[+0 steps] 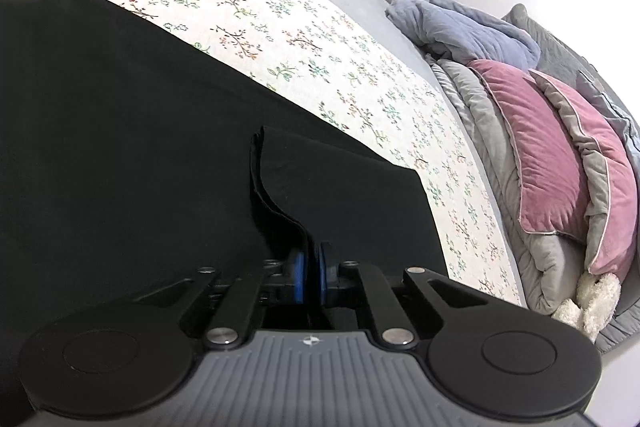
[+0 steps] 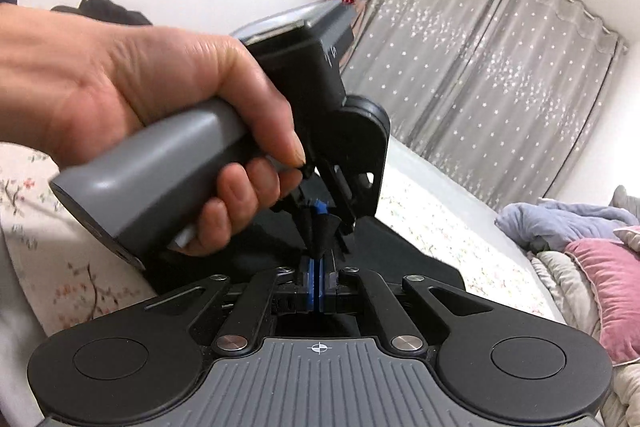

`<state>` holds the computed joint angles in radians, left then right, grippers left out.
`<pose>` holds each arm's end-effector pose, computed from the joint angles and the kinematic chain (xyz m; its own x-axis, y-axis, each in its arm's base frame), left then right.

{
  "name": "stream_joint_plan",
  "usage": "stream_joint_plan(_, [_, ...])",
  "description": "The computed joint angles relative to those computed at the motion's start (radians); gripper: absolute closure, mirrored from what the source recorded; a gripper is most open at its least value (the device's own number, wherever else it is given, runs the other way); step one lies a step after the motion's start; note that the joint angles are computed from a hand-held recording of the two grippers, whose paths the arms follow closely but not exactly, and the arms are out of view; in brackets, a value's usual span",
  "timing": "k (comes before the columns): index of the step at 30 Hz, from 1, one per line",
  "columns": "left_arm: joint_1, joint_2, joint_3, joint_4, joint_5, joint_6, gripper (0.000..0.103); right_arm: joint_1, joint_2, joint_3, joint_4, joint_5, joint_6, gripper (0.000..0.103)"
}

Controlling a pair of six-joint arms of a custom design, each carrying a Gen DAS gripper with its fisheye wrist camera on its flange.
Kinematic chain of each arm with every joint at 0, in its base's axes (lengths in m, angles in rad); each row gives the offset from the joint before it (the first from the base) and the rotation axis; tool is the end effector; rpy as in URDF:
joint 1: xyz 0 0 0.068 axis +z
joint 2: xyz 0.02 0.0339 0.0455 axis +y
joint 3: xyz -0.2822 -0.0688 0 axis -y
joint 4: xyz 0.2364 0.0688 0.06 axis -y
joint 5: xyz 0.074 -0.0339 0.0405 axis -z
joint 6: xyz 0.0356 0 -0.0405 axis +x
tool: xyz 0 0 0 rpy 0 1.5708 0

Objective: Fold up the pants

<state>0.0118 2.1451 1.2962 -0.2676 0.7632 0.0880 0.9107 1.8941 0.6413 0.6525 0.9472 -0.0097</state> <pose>0.4186 -0.0197 0.1230 -0.8691 0.0533 -0.4917 0.3726 0.7243 -0.5802 0.2183 0.2341 0.1217 -0.3459 -0.4548 -0.8207 -0.0539 0.8829 -0.4666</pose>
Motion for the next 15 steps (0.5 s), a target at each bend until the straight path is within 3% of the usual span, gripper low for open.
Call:
stream_joint_plan(5, [-0.012, 0.034, 0.063, -0.043, -0.006, 0.041, 0.074, -0.014, 0.000, 0.011, 0.030, -0.002, -0.016, 0.103])
stream_joint_plan(9, [-0.018, 0.015, 0.059, -0.025, -0.023, 0.087, 0.083, -0.014, 0.002, 0.023, 0.027, 0.006, -0.027, 0.103])
stream_joint_plan(15, [0.012, -0.027, 0.080, -0.048, -0.005, 0.235, 0.083, -0.038, -0.039, 0.045, 0.004, -0.045, 0.010, 0.103])
